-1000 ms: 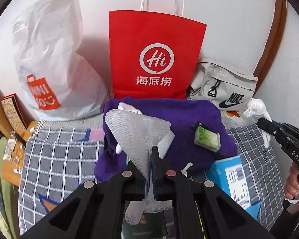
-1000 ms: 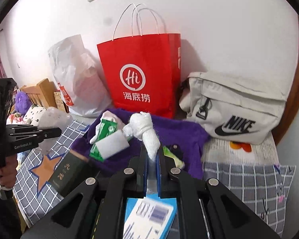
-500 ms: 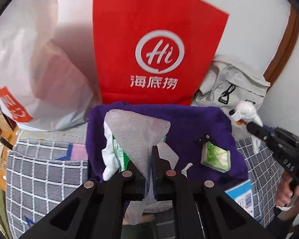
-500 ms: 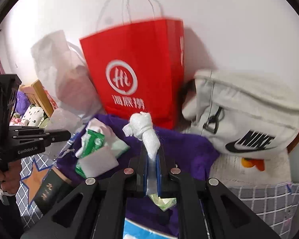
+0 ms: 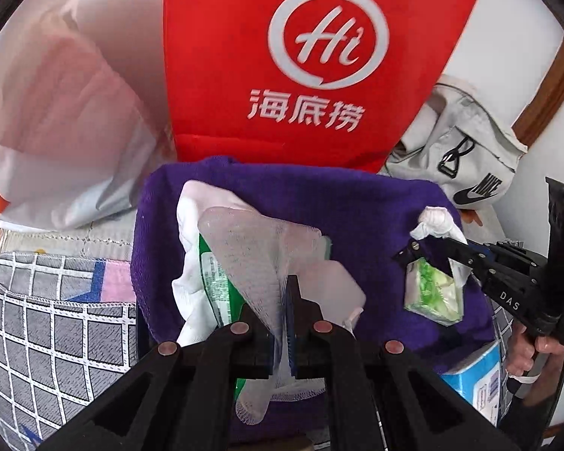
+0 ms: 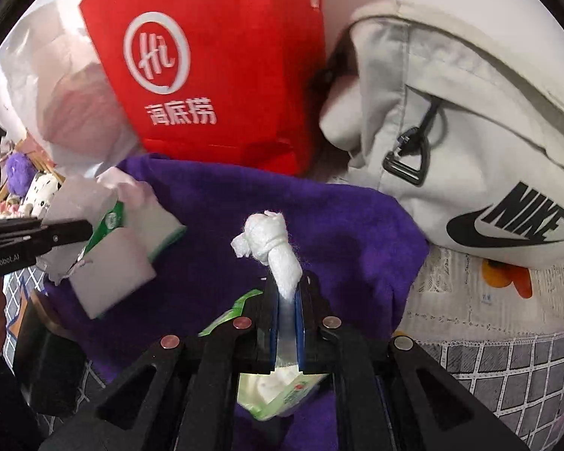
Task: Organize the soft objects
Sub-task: 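Lay the mesh bag on the towel with the left tool while the right tool releases the cloth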
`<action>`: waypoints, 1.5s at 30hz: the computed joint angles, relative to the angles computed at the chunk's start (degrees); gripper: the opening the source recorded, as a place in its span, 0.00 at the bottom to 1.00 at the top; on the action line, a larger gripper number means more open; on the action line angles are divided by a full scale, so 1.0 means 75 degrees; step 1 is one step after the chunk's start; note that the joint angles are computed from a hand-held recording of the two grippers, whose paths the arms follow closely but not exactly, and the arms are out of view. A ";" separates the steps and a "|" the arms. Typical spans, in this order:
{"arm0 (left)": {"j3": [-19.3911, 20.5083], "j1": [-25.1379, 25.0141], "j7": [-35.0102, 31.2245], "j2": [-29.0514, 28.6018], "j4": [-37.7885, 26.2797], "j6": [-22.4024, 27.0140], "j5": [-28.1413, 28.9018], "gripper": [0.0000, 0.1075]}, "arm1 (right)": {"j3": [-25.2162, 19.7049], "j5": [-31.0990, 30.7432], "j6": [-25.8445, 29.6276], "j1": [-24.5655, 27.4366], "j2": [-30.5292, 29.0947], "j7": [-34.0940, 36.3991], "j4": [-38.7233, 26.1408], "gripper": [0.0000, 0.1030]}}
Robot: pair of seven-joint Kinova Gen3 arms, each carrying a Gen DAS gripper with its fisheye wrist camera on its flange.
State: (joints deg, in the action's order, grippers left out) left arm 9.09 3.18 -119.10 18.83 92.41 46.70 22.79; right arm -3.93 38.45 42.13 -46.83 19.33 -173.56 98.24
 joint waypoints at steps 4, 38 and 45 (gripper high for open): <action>0.0091 -0.0172 -0.0275 0.0165 -0.0065 0.0177 0.0263 0.05 | -0.0082 -0.0431 -0.0277 0.0264 0.0145 0.0398 -0.0010 0.09; -0.0162 -0.0833 -0.1706 -0.0846 0.0515 0.0428 0.1690 0.84 | -0.0491 0.0992 0.0272 -0.0470 -0.0490 -0.0823 0.0029 0.69; -0.0383 -0.0949 -0.2092 -0.1240 0.0618 0.0568 0.2319 0.84 | -0.0661 0.1006 0.0694 -0.0780 -0.0572 -0.0854 -0.0107 0.69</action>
